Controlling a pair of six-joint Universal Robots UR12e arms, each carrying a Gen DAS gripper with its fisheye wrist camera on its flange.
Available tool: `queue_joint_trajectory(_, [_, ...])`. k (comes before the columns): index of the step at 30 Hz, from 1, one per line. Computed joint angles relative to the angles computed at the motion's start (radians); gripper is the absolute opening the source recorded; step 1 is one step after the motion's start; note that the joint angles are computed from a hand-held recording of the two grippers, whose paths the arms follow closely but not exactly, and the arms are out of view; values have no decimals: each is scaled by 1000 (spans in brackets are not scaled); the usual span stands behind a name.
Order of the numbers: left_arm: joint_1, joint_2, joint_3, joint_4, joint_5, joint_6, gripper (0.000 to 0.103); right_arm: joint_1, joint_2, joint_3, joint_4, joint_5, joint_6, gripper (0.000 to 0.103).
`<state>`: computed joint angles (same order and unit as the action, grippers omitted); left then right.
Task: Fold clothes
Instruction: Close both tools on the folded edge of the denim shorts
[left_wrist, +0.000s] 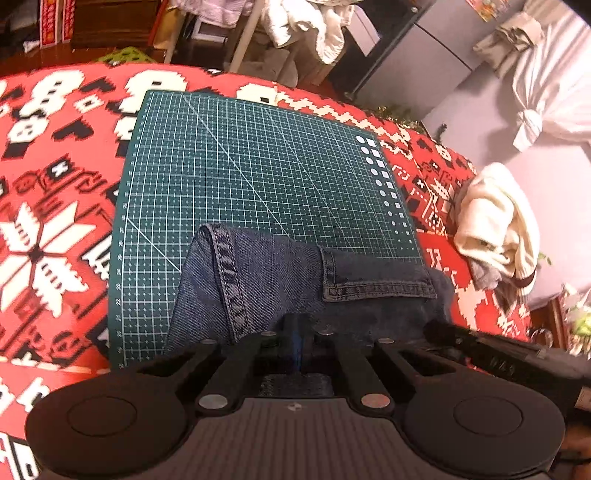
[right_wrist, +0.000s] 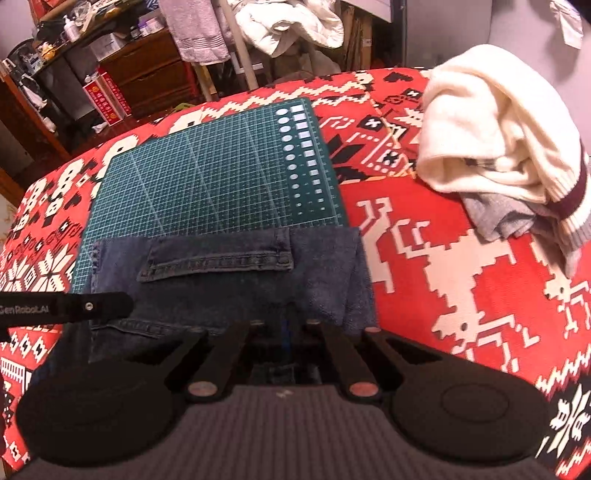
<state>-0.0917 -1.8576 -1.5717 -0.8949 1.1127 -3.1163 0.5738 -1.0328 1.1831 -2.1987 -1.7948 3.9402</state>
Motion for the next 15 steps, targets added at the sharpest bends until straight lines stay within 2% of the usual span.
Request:
queue_joint_trajectory(2, [3, 0, 1, -2, 0, 4, 3, 0, -6, 2, 28, -29, 36, 0])
queue_joint_trajectory(5, [1, 1, 5, -4, 5, -3, 2, -10, -18, 18, 23, -12, 73, 0])
queue_joint_trajectory(8, [-3, 4, 10, 1, 8, -9, 0, -5, -9, -11, 49, -32, 33, 0])
queue_joint_trajectory(11, [-2, 4, 14, -4, -44, 6, 0, 3, -5, -34, 25, -60, 1, 0])
queue_joint_trajectory(13, [-4, 0, 20, -18, -86, 26, 0, 3, 6, -48, -22, -12, -47, 0])
queue_joint_trajectory(15, [-11, -8, 27, -30, -99, 40, 0, 0, 21, -63, -67, 57, -87, 0])
